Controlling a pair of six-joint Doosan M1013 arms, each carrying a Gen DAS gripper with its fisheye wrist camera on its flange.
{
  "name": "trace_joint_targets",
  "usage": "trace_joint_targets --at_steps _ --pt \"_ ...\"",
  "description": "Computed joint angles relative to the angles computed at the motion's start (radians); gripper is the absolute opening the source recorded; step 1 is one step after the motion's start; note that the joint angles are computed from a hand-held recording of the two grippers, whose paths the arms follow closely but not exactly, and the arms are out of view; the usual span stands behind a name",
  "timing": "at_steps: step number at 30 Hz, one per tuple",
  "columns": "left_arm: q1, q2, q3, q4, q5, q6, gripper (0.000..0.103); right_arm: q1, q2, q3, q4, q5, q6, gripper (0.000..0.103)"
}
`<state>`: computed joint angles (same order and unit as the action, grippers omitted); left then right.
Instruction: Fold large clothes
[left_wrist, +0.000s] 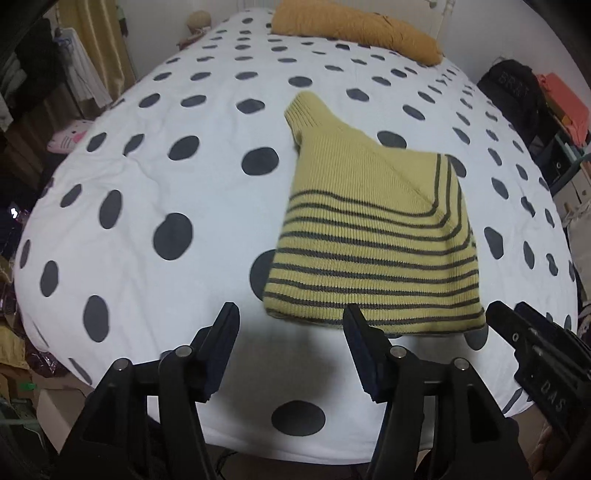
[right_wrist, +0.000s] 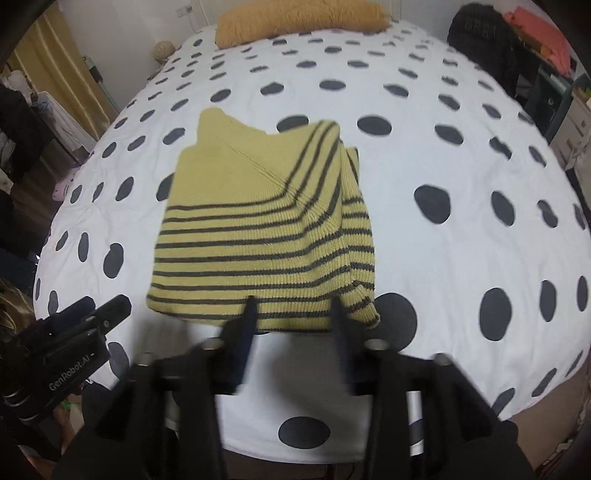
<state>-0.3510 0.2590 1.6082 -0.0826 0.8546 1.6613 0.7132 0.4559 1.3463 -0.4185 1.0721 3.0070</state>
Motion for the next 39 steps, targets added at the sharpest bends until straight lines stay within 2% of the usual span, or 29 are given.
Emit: trace_joint_targets --at_steps 2,3,4,6,7,8,9,10,11,13,15,16,17,18,20,23,27,30,31,33,36,37,39 --pt "0.002 -0.012 0.001 0.012 0.005 -0.021 0.075 0.022 0.004 -0.026 -0.054 0.049 0.005 0.056" --pt "0.006 -0.014 0.002 0.014 -0.001 -0.028 0.081 0.024 0.012 -0.04 -0.063 0.061 -0.007 0.063" --pt "0.009 -0.018 0.006 0.017 -0.008 -0.034 0.081 0.026 0.012 -0.041 -0.073 0.058 -0.015 0.07" --pt "0.019 -0.013 0.004 0.019 0.012 -0.04 0.081 0.023 0.005 -0.024 -0.085 0.028 0.008 0.071" --pt "0.025 -0.009 0.003 0.011 0.028 -0.043 0.081 0.014 -0.005 -0.001 -0.087 -0.023 0.034 0.071" --pt "0.032 -0.007 0.004 0.002 0.036 -0.048 0.081 -0.002 -0.021 0.038 -0.087 -0.126 0.069 0.071" --pt "0.04 -0.004 0.005 -0.006 0.049 -0.054 0.081 -0.022 -0.039 0.082 -0.076 -0.247 0.093 0.063" --pt "0.048 -0.001 0.007 -0.011 0.059 -0.058 0.081 -0.054 -0.045 0.111 -0.024 -0.354 0.085 0.048" --pt "0.052 0.0 0.01 -0.01 0.063 -0.06 0.081 -0.078 -0.042 0.121 0.023 -0.409 0.057 0.047" --pt "0.06 0.004 0.012 0.008 0.077 -0.076 0.081 -0.121 -0.025 0.131 0.105 -0.486 0.001 0.032" --pt "0.07 0.01 0.014 0.01 0.087 -0.088 0.081 -0.153 0.004 0.115 0.191 -0.467 -0.074 0.032" --pt "0.075 0.017 0.012 0.006 0.098 -0.092 0.081 -0.166 0.023 0.1 0.212 -0.419 -0.099 0.028" --pt "0.079 0.023 0.007 0.003 0.107 -0.093 0.081 -0.174 0.047 0.078 0.21 -0.344 -0.123 0.015" --pt "0.083 0.032 0.002 -0.002 0.12 -0.092 0.081 -0.181 0.062 0.074 0.192 -0.303 -0.147 0.0" --pt "0.086 0.037 -0.002 -0.009 0.121 -0.086 0.081 -0.189 0.056 0.086 0.175 -0.316 -0.166 0.0" --pt "0.08 0.046 -0.012 -0.017 0.116 -0.067 0.081 -0.162 0.057 0.03 0.132 -0.219 -0.175 0.003" --pt "0.07 0.053 -0.024 -0.041 0.126 -0.045 0.081 -0.111 0.057 0.003 0.124 -0.252 -0.205 0.004" --pt "0.072 0.044 -0.016 -0.047 0.121 -0.034 0.081 -0.088 0.111 -0.045 0.149 -0.107 -0.233 0.005" --pt "0.074 0.044 -0.015 -0.046 0.124 -0.035 0.081 -0.092 0.121 -0.032 0.195 -0.093 -0.245 0.004" --pt "0.084 0.044 -0.01 -0.058 0.129 -0.04 0.081 -0.09 0.09 0.039 0.21 -0.177 -0.181 0.004" --pt "0.093 0.054 -0.011 -0.073 0.148 -0.051 0.081 -0.074 0.061 0.063 0.199 -0.177 -0.161 0.004" --pt "0.093 0.056 -0.011 -0.081 0.154 -0.047 0.081 -0.072 0.05 0.077 0.197 -0.2 -0.154 0.005" --pt "0.09 0.047 -0.003 -0.086 0.139 -0.038 0.081 -0.069 0.001 0.133 0.177 -0.299 -0.073 0.005"
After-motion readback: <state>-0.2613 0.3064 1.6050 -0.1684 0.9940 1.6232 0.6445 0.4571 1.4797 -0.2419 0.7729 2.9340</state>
